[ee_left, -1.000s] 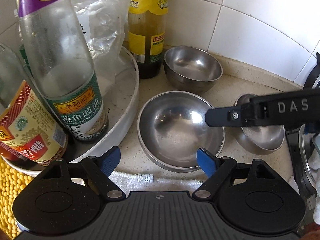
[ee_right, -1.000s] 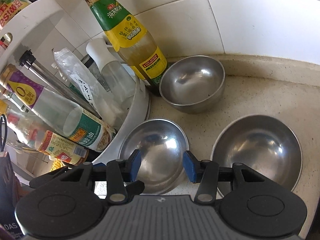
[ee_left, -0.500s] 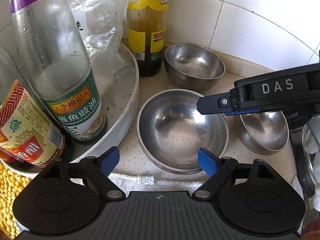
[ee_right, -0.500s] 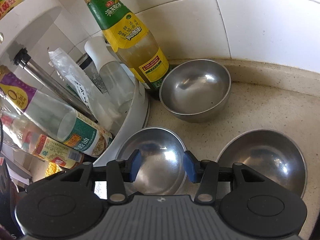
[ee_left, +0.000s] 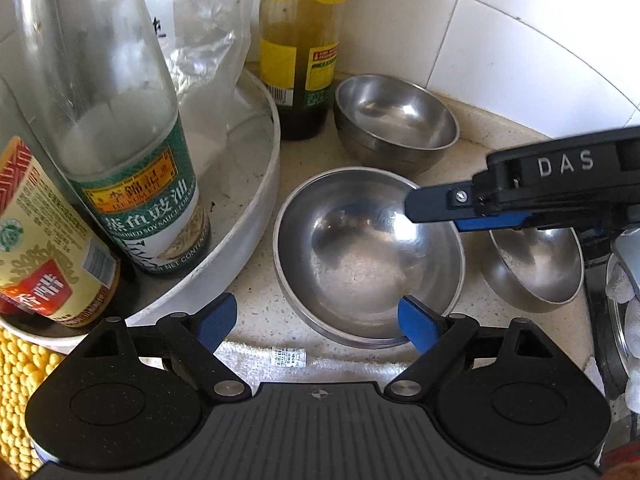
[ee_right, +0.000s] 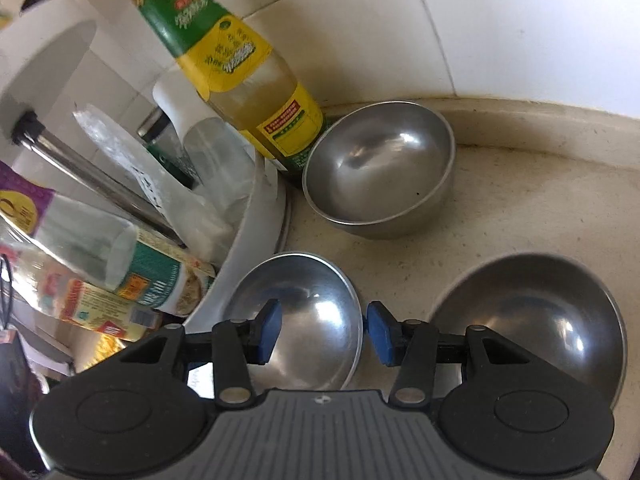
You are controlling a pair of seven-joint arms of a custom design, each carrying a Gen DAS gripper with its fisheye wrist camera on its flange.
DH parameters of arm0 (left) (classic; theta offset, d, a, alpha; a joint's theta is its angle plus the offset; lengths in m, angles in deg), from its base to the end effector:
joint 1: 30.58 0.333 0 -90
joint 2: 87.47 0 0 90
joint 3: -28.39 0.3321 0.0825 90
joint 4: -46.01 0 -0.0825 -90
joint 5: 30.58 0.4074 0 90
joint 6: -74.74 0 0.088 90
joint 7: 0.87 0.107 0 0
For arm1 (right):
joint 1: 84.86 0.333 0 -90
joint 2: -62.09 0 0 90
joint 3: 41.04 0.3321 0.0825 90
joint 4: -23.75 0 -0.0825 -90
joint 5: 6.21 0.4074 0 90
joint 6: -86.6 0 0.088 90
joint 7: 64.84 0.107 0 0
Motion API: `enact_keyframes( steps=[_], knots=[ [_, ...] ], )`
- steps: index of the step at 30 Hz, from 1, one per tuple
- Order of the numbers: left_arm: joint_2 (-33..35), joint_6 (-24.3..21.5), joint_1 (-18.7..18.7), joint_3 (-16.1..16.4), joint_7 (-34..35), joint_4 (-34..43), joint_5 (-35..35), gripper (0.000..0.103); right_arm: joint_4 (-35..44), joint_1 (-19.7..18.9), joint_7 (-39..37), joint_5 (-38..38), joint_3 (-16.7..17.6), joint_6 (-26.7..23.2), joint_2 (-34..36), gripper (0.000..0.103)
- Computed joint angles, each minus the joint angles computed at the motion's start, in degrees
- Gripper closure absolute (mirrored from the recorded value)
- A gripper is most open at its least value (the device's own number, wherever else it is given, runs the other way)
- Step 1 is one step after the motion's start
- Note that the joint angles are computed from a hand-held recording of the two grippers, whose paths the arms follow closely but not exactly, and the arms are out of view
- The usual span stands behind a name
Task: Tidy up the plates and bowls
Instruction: 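Grasp the rim of a steel bowl with the right gripper, then lift the steel bowl with the right gripper and carry it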
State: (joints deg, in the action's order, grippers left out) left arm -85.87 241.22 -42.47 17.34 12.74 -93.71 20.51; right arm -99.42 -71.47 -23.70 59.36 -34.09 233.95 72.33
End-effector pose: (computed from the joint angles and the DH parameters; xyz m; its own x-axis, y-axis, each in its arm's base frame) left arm 0.4590 -0.2454 0.3232 0.0818 -0.9931 0.0841 -0.8480 -0.1137 -0.5176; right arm 0.5658 0.1926 0.3359 0.3502 -0.7640 -0.5419 -0.9011 -0.1169 -0.4175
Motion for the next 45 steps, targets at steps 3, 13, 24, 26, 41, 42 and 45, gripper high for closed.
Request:
enact_keyframes(
  steps=[3, 13, 24, 26, 41, 42, 45],
  knots=[
    [0.6, 0.3, 0.0, 0.1, 0.2, 0.3, -0.5, 0.013, 1.1, 0.4, 4.1, -4.1, -0.3, -0.8, 1.7, 0.047],
    [2.6, 2.1, -0.8, 1.9, -0.6, 1.4, 4.1, 0.038, -3.4, 0.2, 3.0, -5.4, -0.1, -2.2, -2.1, 0.05],
    [-1.3, 4.6, -1.3, -0.9, 3.0, -0.9, 3.8, 0.031, -14.9, 0.4, 1.5, -1.8, -3.9, -3.7, -13.9, 0.05],
    [-1.4, 5.7, -1.7, -1.6, 6.7, -1.5, 0.5, 0.03, -17.6, 0.3, 2.4, -2.4, -4.8, -4.0, -16.5, 0.05],
    [1.1, 4.2, -8.5, -4.1, 18.4, -0.4, -7.9, 0.029, -30.3, 0.0, 10.5, -7.3, -8.8, -2.4, -27.9, 0.051],
    [1.3, 3.9, -9.0, -3.8, 16.1, 0.1, -4.8, 0.029, -30.2, 0.2, 10.0, -7.0, -9.0, -1.8, -27.2, 0.051],
    [3.2, 4.5, -9.4, -3.0, 13.1, 1.5, -0.2, 0.031, -29.9, 0.1, 10.7, -6.7, -9.3, -1.3, -25.9, 0.051]
  ],
)
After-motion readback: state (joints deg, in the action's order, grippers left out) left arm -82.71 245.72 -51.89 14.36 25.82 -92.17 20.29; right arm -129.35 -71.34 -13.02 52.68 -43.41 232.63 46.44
